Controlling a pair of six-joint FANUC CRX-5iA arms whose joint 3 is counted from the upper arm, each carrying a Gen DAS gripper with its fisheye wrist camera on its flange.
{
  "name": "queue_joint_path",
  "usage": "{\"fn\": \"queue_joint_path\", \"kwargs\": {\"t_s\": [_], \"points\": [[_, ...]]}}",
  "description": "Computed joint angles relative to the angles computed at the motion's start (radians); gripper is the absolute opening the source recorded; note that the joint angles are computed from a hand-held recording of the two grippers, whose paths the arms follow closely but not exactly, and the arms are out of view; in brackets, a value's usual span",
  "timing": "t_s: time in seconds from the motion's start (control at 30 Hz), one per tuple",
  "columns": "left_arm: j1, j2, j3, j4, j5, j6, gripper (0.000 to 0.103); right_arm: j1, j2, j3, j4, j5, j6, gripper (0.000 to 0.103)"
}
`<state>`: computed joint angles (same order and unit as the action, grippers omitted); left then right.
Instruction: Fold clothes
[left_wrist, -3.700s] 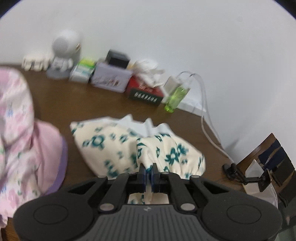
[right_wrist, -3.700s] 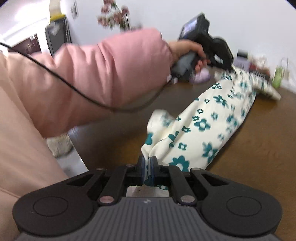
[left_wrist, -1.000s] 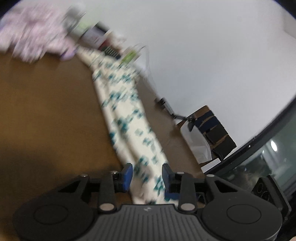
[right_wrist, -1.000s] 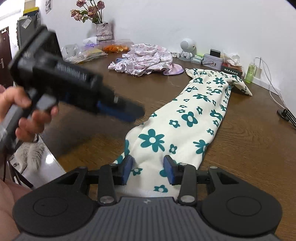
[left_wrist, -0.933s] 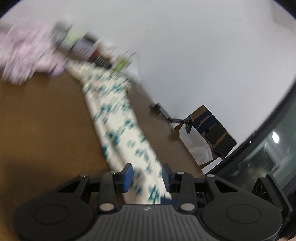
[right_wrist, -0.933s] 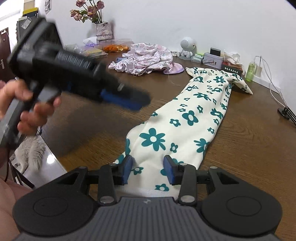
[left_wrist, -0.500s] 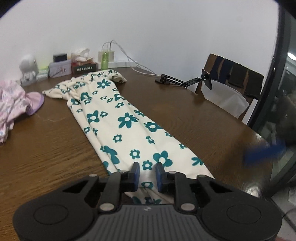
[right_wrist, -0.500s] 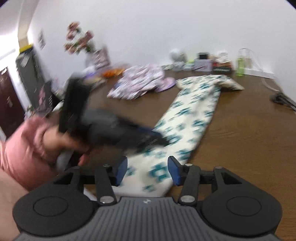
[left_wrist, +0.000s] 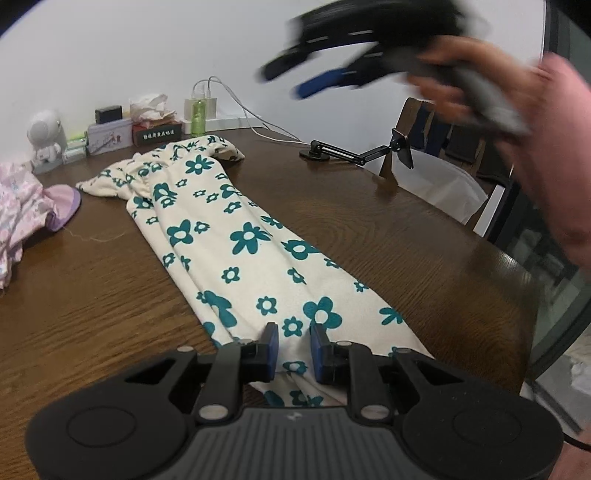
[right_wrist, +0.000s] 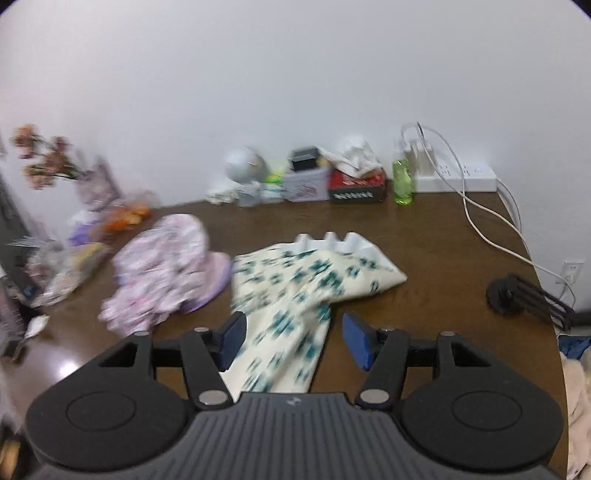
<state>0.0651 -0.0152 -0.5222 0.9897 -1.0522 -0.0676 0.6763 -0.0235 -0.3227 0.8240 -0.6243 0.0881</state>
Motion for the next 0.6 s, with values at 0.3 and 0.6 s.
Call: {"fn": "queue_joint_path", "kwargs": {"t_s": [0.3,0.6], "points": [[0.020,0.051,0.048,-0.009,-0.081,0.041,0.017,-0.145,0.326,0.344,-0.344,-0.076,0.048,0.059],[0.022,0.062,0.048,0.005,-0.099,0.013,0.017,-0.116,0.358,0.282,-0.031,0.060,-0.069,0.005]]}}
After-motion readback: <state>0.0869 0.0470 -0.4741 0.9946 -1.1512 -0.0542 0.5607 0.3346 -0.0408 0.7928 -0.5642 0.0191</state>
